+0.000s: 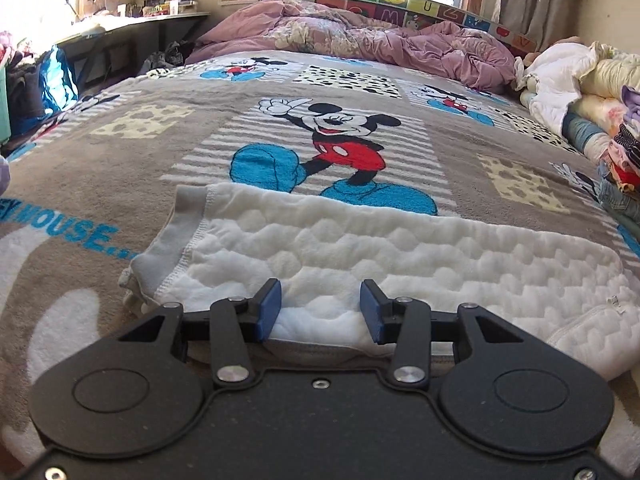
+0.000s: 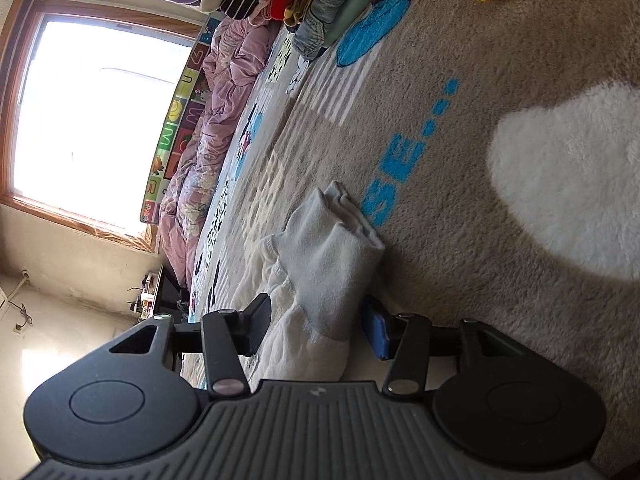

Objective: Fold clothes

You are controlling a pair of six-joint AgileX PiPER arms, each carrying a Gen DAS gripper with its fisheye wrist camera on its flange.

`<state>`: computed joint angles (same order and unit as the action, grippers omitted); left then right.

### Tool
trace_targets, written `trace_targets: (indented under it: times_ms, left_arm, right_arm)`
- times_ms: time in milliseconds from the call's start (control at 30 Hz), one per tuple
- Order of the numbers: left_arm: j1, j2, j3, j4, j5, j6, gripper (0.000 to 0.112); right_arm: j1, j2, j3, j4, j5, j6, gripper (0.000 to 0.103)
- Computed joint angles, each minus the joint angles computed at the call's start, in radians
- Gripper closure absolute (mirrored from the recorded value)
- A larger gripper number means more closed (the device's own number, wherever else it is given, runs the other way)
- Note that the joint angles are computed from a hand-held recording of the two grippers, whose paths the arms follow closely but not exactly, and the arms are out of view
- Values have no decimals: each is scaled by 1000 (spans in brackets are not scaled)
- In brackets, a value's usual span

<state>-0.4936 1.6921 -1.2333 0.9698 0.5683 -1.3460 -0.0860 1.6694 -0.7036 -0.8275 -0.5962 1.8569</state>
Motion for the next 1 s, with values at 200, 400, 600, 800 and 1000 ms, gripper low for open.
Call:
trace_targets:
  times_ms: [200, 400, 600, 800, 1000]
  left_arm:
    - [-85, -17, 37, 168, -33, -87, 70]
    - [-116, 34, 26, 204, -135, -111, 70]
    - [-123, 70, 29, 210, -160, -135, 68]
    - [-82, -8, 91, 181, -242, -194, 68]
    - [-70, -86, 148, 261, -382, -220, 61]
  right_arm:
    - [-2, 21, 8, 78, -31, -79, 70]
    - [4, 0, -6, 75, -19, -108, 81]
    - [8, -48, -41, 45, -14, -136, 90]
    - [47, -97, -124, -30, 44, -151, 90]
    - [119, -115, -216, -125, 79, -119, 90]
